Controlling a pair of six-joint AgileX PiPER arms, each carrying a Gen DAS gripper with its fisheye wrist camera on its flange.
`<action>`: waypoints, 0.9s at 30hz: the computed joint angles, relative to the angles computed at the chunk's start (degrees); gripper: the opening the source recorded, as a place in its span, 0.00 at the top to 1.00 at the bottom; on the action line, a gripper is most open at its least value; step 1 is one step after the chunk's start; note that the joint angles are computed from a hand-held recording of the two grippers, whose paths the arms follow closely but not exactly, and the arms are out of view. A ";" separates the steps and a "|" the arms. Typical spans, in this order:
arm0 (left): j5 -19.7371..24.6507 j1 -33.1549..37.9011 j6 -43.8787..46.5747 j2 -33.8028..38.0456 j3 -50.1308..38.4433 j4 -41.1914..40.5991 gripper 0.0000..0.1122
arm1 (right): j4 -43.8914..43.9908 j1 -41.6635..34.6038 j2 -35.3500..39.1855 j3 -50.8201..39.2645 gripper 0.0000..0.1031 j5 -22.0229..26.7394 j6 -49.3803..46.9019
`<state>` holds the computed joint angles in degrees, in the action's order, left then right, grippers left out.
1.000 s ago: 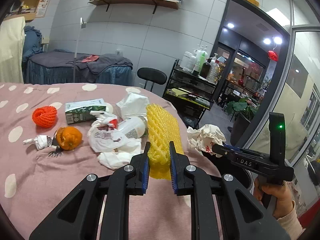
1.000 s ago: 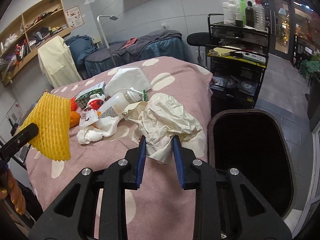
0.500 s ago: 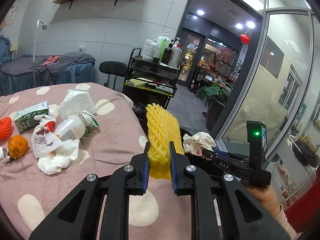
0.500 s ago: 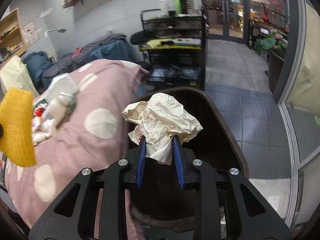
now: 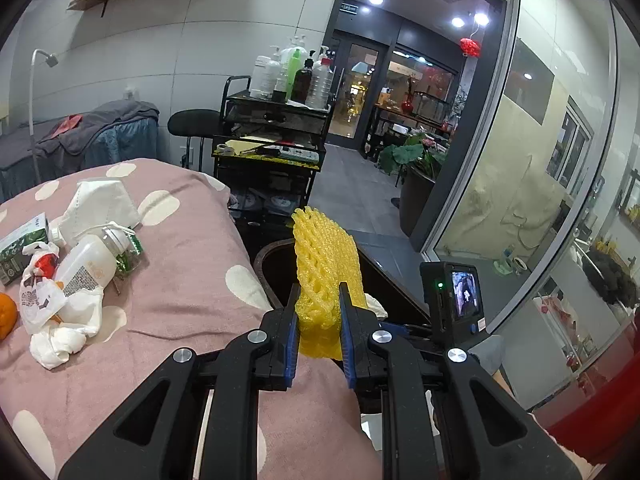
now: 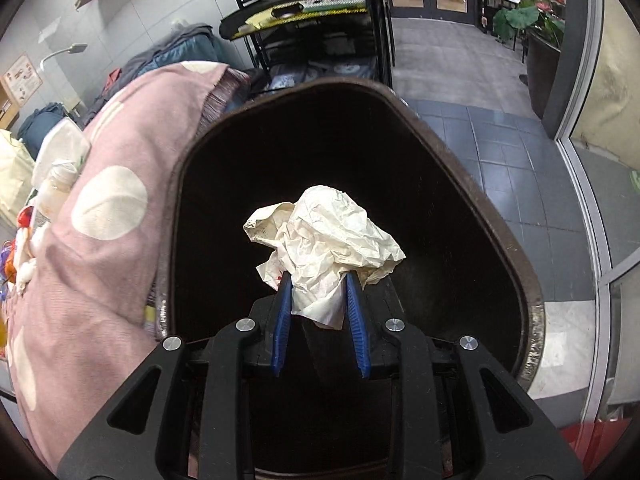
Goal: Collect trash
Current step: 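Carry the tissue over the brown bin and open the right tool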
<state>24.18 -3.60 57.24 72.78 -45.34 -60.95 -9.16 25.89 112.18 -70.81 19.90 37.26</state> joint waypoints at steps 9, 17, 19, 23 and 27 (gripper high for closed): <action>-0.92 -1.72 -1.71 1.90 -0.61 1.79 0.85 | -10.20 2.33 1.79 -0.26 0.31 -0.24 10.75; -0.81 -2.49 -3.22 3.09 -2.05 3.52 0.85 | -32.29 6.44 -5.09 5.03 0.27 1.18 31.09; -1.05 -3.36 -4.03 3.77 -2.73 4.32 0.85 | -37.69 7.36 -7.08 6.18 0.26 2.55 36.22; -1.39 -5.33 -6.80 6.09 -4.70 6.65 0.85 | -45.94 8.68 -10.66 8.16 0.25 5.93 44.90; -1.84 -7.64 -9.94 8.23 -6.59 9.38 0.85 | -49.63 8.42 -14.24 10.31 0.20 8.32 49.65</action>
